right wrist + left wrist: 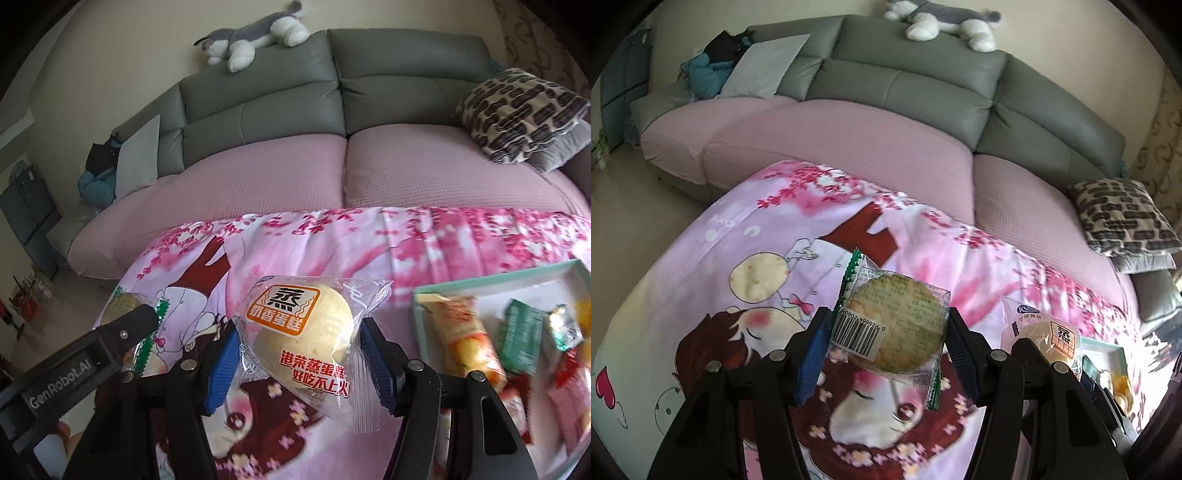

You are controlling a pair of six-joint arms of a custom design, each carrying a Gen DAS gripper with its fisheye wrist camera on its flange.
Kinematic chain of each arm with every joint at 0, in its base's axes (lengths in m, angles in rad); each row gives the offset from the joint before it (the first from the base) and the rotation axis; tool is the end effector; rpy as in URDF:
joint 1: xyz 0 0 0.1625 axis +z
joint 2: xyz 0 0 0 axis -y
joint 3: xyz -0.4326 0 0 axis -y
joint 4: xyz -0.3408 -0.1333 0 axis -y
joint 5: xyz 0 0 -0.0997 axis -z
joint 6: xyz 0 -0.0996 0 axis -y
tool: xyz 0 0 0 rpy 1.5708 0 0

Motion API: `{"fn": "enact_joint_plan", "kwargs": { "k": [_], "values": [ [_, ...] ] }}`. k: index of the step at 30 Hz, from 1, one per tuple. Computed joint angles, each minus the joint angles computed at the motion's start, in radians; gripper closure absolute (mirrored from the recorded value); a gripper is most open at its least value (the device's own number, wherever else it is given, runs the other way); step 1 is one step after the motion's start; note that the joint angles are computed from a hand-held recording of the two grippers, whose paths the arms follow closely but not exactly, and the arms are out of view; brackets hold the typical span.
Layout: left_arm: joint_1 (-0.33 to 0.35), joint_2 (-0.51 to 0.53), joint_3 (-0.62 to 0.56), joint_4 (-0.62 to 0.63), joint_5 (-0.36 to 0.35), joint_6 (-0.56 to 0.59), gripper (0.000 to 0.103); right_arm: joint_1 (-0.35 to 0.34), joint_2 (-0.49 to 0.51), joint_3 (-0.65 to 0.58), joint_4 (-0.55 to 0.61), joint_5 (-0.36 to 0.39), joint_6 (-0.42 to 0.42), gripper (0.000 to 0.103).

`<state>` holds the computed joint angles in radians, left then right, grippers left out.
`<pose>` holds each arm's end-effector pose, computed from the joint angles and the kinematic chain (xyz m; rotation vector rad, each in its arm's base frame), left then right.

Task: Organize snacks
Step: 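Carry the round biscuit and bun packet over the tray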

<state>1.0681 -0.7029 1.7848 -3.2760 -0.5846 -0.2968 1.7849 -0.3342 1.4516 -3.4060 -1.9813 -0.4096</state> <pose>-0.1010 -0.6328 0.1548 -0.1538 2.2424 -1.1204 0.2387 -0.6574 -0.0052 0.5883 -2.4691 0.8934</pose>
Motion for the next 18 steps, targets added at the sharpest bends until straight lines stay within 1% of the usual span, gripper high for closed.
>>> {"fn": "enact_joint_plan", "kwargs": {
  "k": [2, 4, 7, 10, 11, 15, 18],
  "values": [
    [-0.018, 0.005, 0.006, -0.016, -0.004, 0.017, 0.04, -0.003, -0.031, 0.054, -0.052, -0.012, -0.007, 0.037],
    [-0.037, 0.014, 0.007, -0.041, -0.03, 0.047, 0.04, -0.011, -0.066, 0.11, -0.109, -0.033, -0.008, 0.037],
    [-0.063, 0.042, -0.013, -0.058, -0.11, 0.113, 0.04, -0.028, -0.117, 0.183, -0.204, -0.067, -0.013, 0.037],
    [-0.081, 0.079, -0.054, -0.03, -0.191, 0.155, 0.04, -0.051, -0.164, 0.236, -0.279, -0.107, -0.009, 0.037],
    [-0.087, 0.093, -0.067, -0.019, -0.208, 0.166, 0.04, -0.064, -0.182, 0.252, -0.303, -0.129, -0.003, 0.037],
    [-0.118, 0.159, -0.134, 0.033, -0.245, 0.21, 0.04, -0.108, -0.235, 0.289, -0.348, -0.193, 0.015, 0.037],
    [-0.135, 0.2, -0.178, 0.081, -0.273, 0.221, 0.04, -0.149, -0.277, 0.312, -0.342, -0.209, 0.04, 0.036]
  ]
}}
